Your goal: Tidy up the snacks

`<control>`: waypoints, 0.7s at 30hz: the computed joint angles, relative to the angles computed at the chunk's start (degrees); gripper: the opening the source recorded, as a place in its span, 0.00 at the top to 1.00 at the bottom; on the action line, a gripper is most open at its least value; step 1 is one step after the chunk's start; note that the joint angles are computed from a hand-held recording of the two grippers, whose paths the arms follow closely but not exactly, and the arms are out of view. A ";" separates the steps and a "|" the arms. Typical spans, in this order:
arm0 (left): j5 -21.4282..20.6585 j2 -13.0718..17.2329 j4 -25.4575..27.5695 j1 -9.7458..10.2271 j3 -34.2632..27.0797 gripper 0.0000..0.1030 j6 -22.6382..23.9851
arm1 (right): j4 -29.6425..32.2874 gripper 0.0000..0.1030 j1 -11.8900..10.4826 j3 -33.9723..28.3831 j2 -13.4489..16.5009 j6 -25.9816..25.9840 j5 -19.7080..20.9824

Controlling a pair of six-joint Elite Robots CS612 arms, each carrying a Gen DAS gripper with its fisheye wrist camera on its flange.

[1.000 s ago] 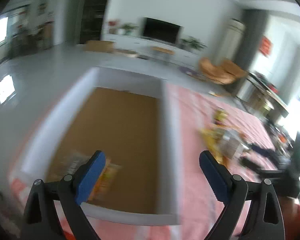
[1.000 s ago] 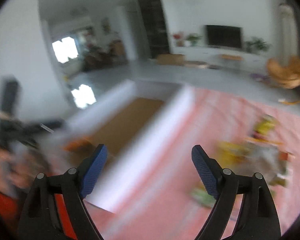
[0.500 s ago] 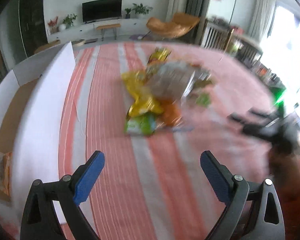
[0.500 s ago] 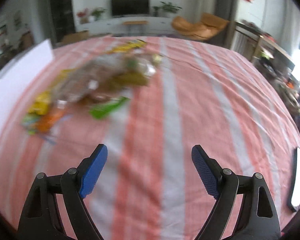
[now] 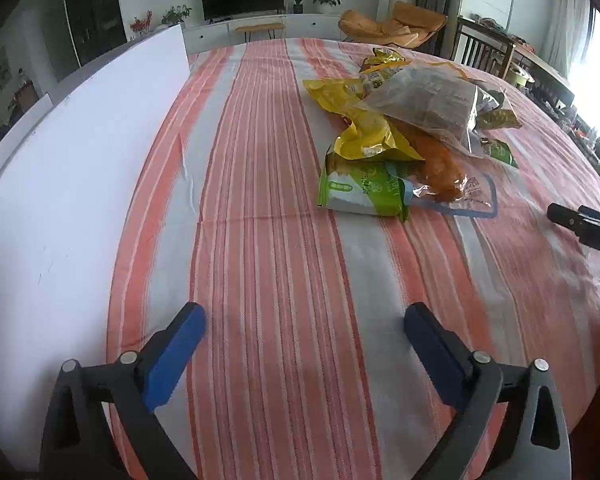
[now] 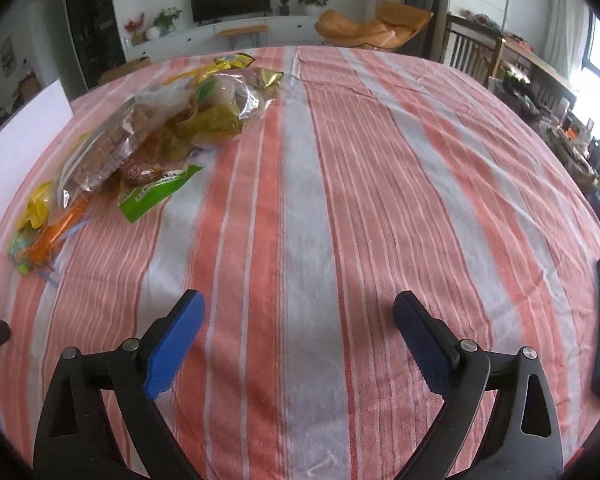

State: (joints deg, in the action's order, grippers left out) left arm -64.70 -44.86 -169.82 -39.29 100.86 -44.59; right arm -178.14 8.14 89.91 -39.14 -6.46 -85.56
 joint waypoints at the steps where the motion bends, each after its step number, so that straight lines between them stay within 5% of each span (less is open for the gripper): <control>1: 0.13 0.09 -0.21 -0.04 0.05 0.01 0.11 | 0.04 0.05 -0.07 0.08 -0.05 0.00 0.29; 16: 0.89 0.19 -2.04 -0.24 0.72 0.00 0.54 | 1.24 0.04 -0.01 0.18 -0.42 0.42 0.27; 17: 0.89 0.19 -2.04 -0.24 0.72 0.00 0.54 | 2.12 0.04 -0.14 0.51 -0.94 2.36 1.43; 21: 1.08 0.11 -2.06 -0.32 0.81 0.00 0.41 | 2.46 0.05 -0.64 1.61 -2.22 5.44 17.13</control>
State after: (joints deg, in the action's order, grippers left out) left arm -63.61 -44.75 -171.88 -39.61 101.67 -44.18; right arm -175.68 7.50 91.51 -41.36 -1.02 -68.43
